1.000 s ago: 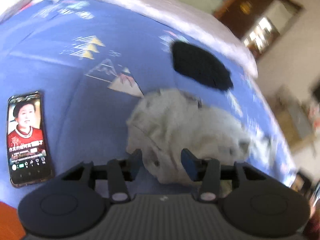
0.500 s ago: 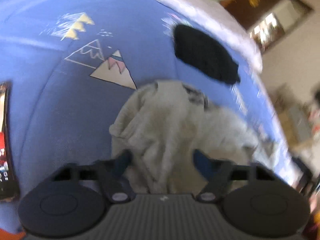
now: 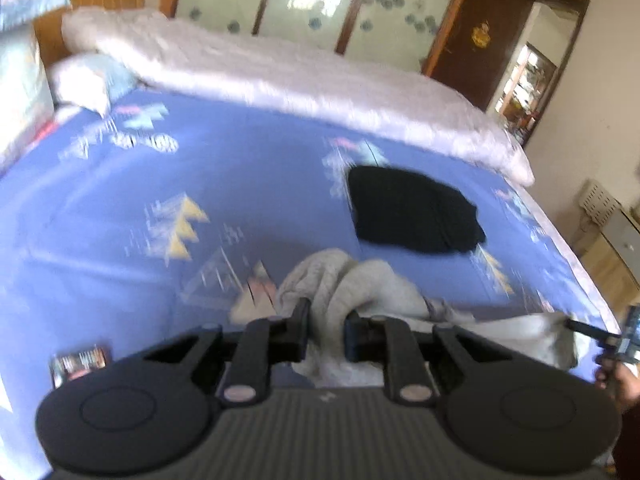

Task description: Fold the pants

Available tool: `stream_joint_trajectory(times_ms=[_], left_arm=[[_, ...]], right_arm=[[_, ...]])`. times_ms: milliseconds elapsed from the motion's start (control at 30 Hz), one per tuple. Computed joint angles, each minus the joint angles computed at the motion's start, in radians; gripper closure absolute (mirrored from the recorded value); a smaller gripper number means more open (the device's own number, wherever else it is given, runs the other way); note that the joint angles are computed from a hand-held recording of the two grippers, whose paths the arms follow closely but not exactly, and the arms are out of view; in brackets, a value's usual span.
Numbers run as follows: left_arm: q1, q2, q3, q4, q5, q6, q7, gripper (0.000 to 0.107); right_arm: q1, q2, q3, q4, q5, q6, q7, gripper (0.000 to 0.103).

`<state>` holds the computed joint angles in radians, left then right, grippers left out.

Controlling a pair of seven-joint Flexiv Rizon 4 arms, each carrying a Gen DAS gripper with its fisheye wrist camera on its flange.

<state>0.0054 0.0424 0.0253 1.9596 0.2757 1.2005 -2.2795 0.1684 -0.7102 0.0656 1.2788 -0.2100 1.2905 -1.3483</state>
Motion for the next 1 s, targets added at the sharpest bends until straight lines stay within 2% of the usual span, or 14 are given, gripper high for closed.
stream_joint_trajectory(times_ms=[67,167,200,267,300,333,367,433,500,567,667,733,867,1000], left_arm=[[0.019,-0.037,0.005,-0.049,0.021,0.011,-0.012,0.092],[0.035,-0.119,0.026,-0.129,-0.001,0.034,-0.015,0.091],[0.037,-0.157,0.035,-0.164,-0.011,0.035,-0.021,0.088],[0.011,-0.261,0.076,-0.265,-0.025,-0.024,-0.038,0.066],[0.011,-0.305,0.074,-0.335,0.010,-0.128,-0.070,0.052],[0.038,-0.333,0.039,-0.373,0.023,-0.222,-0.077,0.061],[0.048,-0.345,0.024,-0.378,0.004,-0.266,-0.073,0.064],[-0.001,-0.331,0.082,-0.291,-0.111,-0.174,-0.029,0.062],[0.002,-0.263,0.078,-0.149,-0.149,-0.043,-0.008,0.059],[-0.021,-0.176,0.098,-0.013,-0.137,0.041,-0.043,0.053],[-0.055,-0.052,0.112,0.204,-0.237,0.171,-0.018,0.046],[-0.031,0.017,0.069,0.320,-0.292,0.230,-0.031,0.035],[-0.087,0.035,0.050,0.440,-0.486,0.367,0.020,0.028],[-0.099,-0.032,0.004,0.396,-0.548,0.378,0.101,0.027]], right_arm=[[0.028,-0.026,-0.030,-0.081,0.078,-0.004,0.010,0.097],[0.169,-0.097,-0.233,-0.241,0.331,-0.025,-0.097,0.097],[0.185,-0.126,-0.258,-0.287,0.329,-0.032,-0.078,0.096],[0.189,-0.200,-0.270,-0.383,0.255,-0.063,-0.004,0.092],[0.167,-0.234,-0.229,-0.418,0.141,-0.081,0.063,0.080],[0.132,-0.256,-0.158,-0.436,-0.013,-0.117,0.143,0.060],[0.114,-0.254,-0.116,-0.422,-0.115,-0.146,0.210,0.057],[0.055,-0.184,0.016,-0.296,-0.139,-0.092,0.208,0.058],[-0.030,-0.094,0.179,-0.151,0.007,-0.002,0.012,0.059],[-0.127,0.004,0.342,-0.036,0.279,0.010,-0.314,0.057],[-0.328,0.139,0.561,0.054,0.719,-0.191,-0.802,0.039],[-0.468,0.208,0.681,0.123,0.861,-0.346,-0.986,0.023],[-0.683,0.261,0.890,0.207,0.908,-0.654,-1.156,0.015],[-0.551,0.344,0.793,0.287,0.870,-0.672,-1.155,0.014]])
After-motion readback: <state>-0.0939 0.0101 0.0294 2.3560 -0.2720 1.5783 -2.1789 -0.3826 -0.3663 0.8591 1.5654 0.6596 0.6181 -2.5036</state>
